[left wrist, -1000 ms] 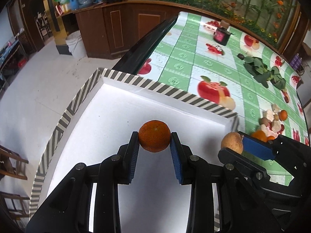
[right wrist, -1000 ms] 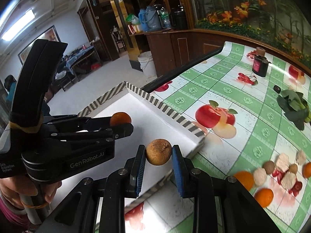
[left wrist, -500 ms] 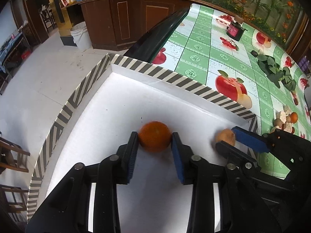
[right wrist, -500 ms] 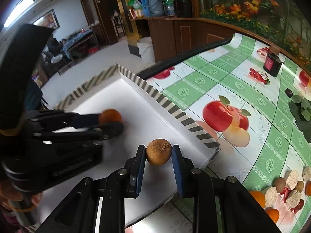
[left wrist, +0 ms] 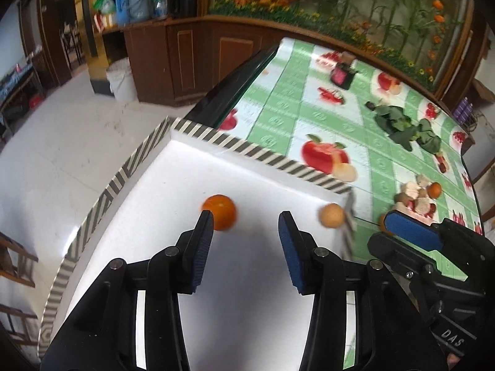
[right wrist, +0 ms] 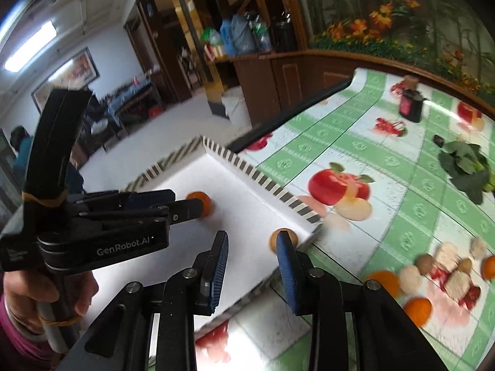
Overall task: Organize fruits
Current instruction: 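Open both grippers to drop the orange and brown fruit into the tray, then move back to the table and grasp an orange with each gripper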
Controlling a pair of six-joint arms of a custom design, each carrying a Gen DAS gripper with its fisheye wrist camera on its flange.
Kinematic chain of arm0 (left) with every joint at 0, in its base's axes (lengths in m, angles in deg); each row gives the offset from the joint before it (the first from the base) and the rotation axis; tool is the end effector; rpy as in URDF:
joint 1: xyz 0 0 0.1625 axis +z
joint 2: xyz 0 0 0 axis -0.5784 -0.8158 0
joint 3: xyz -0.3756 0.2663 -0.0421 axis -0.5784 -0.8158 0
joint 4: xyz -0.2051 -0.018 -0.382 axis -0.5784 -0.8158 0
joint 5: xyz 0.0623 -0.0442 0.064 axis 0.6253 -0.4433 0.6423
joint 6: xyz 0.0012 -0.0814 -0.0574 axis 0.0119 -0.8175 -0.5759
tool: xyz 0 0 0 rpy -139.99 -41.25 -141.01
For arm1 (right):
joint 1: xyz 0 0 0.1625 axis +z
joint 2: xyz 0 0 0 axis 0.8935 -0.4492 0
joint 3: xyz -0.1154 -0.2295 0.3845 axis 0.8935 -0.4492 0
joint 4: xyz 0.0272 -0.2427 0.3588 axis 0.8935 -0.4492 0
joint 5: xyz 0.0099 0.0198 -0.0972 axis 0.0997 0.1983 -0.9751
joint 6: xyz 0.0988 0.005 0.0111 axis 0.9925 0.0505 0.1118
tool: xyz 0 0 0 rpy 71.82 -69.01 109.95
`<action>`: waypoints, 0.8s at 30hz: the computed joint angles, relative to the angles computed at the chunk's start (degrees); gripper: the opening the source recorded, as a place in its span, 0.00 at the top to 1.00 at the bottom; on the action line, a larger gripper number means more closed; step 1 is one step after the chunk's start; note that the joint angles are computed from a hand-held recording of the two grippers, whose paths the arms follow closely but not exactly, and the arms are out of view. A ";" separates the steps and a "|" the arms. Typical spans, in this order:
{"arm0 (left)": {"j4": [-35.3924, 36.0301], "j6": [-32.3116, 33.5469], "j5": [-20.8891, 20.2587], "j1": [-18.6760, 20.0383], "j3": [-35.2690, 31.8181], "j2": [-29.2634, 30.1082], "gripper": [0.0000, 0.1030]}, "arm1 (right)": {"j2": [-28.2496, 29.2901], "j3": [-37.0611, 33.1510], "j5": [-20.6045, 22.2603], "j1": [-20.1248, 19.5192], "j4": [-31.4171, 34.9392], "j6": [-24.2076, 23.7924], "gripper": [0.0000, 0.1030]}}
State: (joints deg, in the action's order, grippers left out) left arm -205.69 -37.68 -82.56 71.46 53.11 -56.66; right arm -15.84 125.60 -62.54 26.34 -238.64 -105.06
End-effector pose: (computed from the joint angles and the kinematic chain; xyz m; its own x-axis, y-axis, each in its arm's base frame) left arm -0.3218 -0.5023 0.0794 -0.7575 -0.1399 -0.6377 0.3122 0.7802 -0.5421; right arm 0.1251 -0.5447 0.2431 -0.6950 -0.6297 0.3471 -0.7172 0.6414 -0.2725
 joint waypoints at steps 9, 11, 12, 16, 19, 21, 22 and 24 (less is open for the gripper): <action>-4.76 2.20 -1.36 -4.35 -0.45 3.61 0.58 | -7.91 5.13 0.91 -4.89 -2.81 -1.17 0.70; -5.57 2.68 -2.21 -4.90 -0.97 4.71 0.58 | -9.92 5.67 1.51 -6.76 -2.05 -1.24 0.70; -5.66 2.66 -2.59 -5.20 -1.19 5.21 0.58 | -10.59 5.98 1.55 -7.52 -2.05 -1.27 0.70; -6.77 4.20 -4.55 -6.05 -2.87 8.04 0.58 | -12.71 6.95 1.13 -10.95 -2.52 -1.75 0.70; -7.13 5.37 -5.86 -6.30 -4.36 9.95 0.58 | -13.03 6.59 0.69 -12.49 -1.80 -2.05 0.70; -7.10 5.72 -6.55 -6.32 -5.23 10.93 0.58 | -12.92 6.36 0.37 -13.17 -1.98 -2.19 0.70; -6.98 5.87 -6.84 -6.30 -5.62 11.28 0.58 | -12.98 6.22 0.57 -13.61 -1.77 -2.27 0.70; -6.84 6.12 -7.10 -6.32 -5.87 11.60 0.58 | -12.12 5.16 0.47 -13.91 -0.90 -1.66 0.70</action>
